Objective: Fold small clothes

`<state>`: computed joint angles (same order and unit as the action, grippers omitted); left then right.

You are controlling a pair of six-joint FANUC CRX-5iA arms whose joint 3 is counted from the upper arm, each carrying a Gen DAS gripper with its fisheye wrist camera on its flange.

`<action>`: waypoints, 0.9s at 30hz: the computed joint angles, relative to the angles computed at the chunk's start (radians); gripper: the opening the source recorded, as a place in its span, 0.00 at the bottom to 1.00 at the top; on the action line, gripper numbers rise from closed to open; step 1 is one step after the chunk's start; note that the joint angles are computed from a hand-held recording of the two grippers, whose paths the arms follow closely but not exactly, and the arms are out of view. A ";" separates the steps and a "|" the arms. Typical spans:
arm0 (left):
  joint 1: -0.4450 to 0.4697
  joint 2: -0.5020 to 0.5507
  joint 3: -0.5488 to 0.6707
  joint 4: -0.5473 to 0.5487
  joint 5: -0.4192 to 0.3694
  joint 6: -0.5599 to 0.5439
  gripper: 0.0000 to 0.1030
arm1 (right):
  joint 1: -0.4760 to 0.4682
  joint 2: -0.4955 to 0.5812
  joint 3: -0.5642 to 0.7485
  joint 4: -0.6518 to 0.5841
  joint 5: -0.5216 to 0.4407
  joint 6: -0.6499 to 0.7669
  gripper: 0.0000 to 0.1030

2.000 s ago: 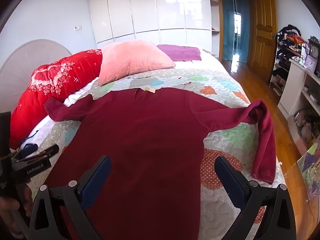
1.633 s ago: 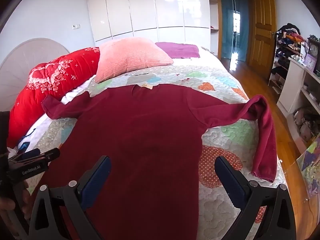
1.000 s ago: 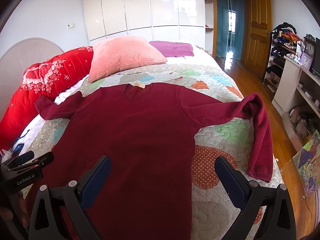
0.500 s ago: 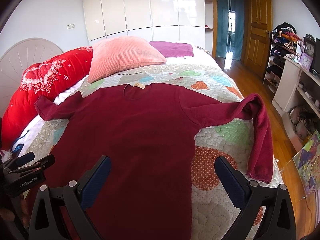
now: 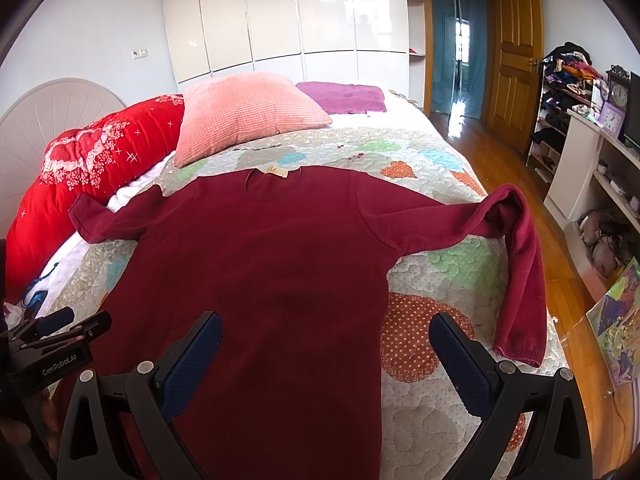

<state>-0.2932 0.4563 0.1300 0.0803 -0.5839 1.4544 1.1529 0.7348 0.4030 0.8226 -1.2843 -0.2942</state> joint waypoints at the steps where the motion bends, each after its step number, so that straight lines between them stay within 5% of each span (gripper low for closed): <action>1: -0.001 0.000 0.001 -0.002 -0.001 0.000 0.75 | 0.000 0.000 0.000 0.000 -0.001 0.000 1.00; 27: -0.026 0.000 0.002 0.080 0.020 -0.115 0.75 | -0.002 -0.065 -0.085 0.020 -0.031 -0.087 1.00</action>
<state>-0.3193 0.4560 0.1316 0.1599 -0.5643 1.3393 1.1509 0.6703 0.3178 0.8421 -1.3156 -0.3812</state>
